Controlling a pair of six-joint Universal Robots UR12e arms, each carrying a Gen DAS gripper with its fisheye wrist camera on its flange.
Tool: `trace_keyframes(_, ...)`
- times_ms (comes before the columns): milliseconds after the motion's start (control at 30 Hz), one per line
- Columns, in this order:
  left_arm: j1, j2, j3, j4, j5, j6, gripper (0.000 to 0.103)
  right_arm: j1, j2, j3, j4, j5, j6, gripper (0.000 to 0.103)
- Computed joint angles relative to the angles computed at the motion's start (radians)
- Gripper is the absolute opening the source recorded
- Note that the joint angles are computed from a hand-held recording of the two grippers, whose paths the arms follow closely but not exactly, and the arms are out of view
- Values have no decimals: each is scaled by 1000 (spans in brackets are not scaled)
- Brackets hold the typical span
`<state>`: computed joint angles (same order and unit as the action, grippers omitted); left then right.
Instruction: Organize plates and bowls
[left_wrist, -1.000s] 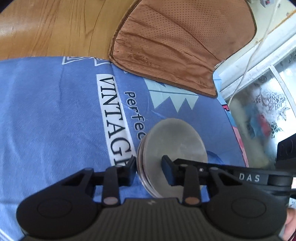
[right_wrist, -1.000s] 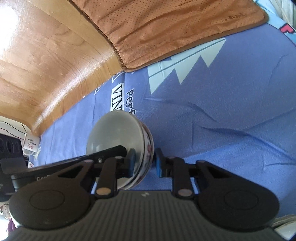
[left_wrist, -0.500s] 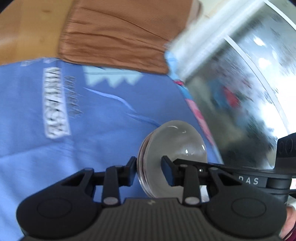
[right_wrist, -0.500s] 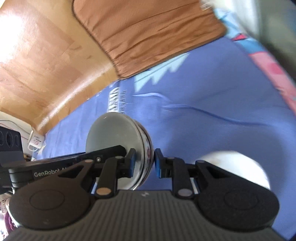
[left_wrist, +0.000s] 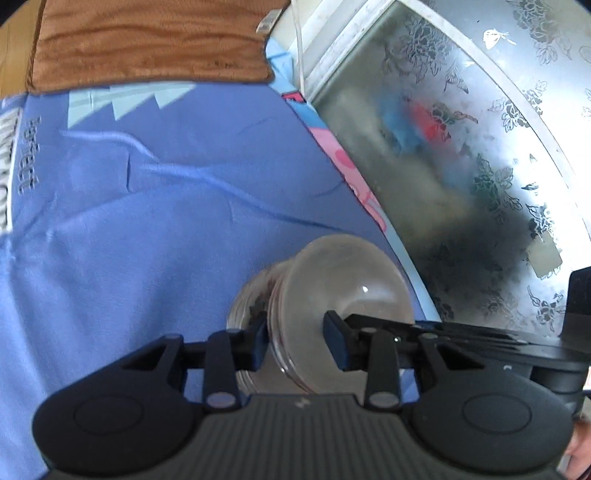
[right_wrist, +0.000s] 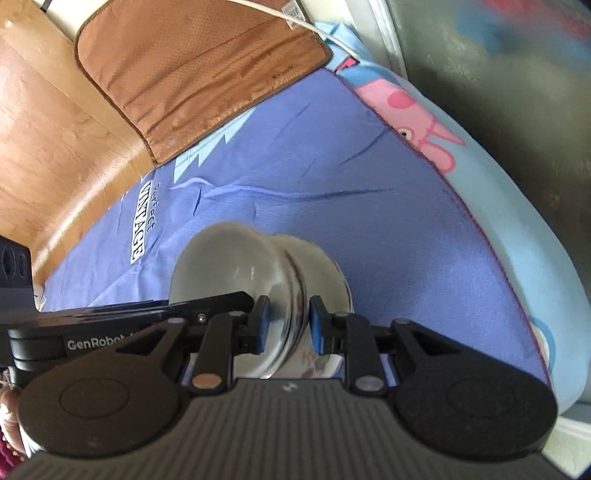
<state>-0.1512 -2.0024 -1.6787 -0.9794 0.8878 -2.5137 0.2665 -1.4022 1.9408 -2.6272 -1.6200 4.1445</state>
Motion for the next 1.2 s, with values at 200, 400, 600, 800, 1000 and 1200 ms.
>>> trace_keyframes(200, 15, 33, -32, 82, -41, 8, 54, 21, 3, -3, -47, -112, -60, 33)
trace_keyframes(400, 44, 53, -53, 94, -84, 16, 54, 46, 0, 4, -93, -213, -85, 34)
trace_keyframes(600, 84, 71, -97, 166, -119, 45, 54, 94, -4, 28, -179, -330, -92, 33)
trace_keyframes(800, 132, 101, -172, 281, -144, 102, 54, 177, -11, 76, -271, -498, -35, 33)
trace_keyframes(1000, 172, 142, -310, 523, -134, 186, 68, 313, 29, 59, -177, -744, 23, 42)
trace_keyframes(1200, 219, 153, -448, 843, -166, 172, 103, 439, 150, 24, -270, -1139, 39, 103)
